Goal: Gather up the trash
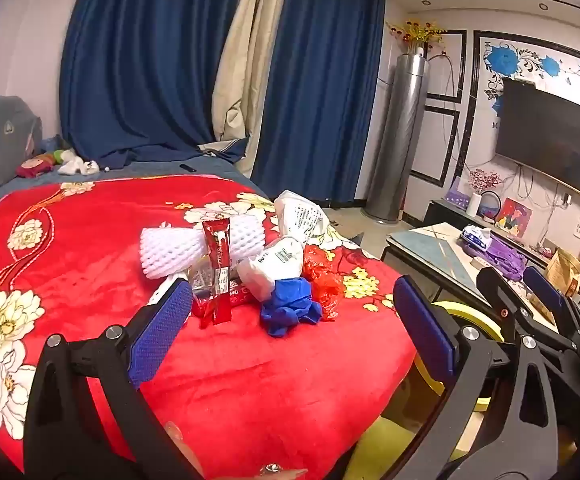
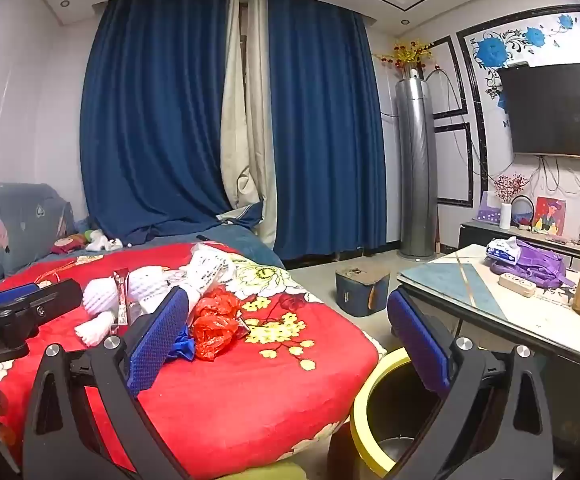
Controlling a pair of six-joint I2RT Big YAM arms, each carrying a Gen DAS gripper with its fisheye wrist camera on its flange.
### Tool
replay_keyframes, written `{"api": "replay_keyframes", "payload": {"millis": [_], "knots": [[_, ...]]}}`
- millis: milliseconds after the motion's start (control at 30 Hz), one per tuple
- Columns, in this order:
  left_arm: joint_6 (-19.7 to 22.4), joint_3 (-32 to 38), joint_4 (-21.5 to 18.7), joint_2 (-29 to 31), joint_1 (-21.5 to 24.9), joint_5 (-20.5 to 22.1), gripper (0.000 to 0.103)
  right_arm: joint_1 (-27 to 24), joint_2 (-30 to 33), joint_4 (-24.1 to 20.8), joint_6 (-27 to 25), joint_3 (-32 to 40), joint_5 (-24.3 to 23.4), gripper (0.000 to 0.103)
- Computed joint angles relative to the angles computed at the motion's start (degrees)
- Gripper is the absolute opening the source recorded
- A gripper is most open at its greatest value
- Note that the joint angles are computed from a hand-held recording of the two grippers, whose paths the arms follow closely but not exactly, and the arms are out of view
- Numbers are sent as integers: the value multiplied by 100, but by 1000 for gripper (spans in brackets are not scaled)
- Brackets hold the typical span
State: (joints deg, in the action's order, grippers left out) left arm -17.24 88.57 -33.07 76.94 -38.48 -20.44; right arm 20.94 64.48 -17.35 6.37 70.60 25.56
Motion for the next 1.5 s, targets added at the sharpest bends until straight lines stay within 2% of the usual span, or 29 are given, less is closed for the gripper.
{"api": "replay_keyframes", "payload": {"millis": [167,233,800,1500], "knots": [[25,-112,98,-26,16,15,92,-2,9,-5,16,15,25,97],[-43,-35,-7,10,36,53,92,8,6,2,18,12,36,97],[-136,15,-100,7,18,3,92,2,24,-46,20,19,3,97],[-141,16,-86,0,39,46,92,25,17,-68,-27,43,-19,97]]}}
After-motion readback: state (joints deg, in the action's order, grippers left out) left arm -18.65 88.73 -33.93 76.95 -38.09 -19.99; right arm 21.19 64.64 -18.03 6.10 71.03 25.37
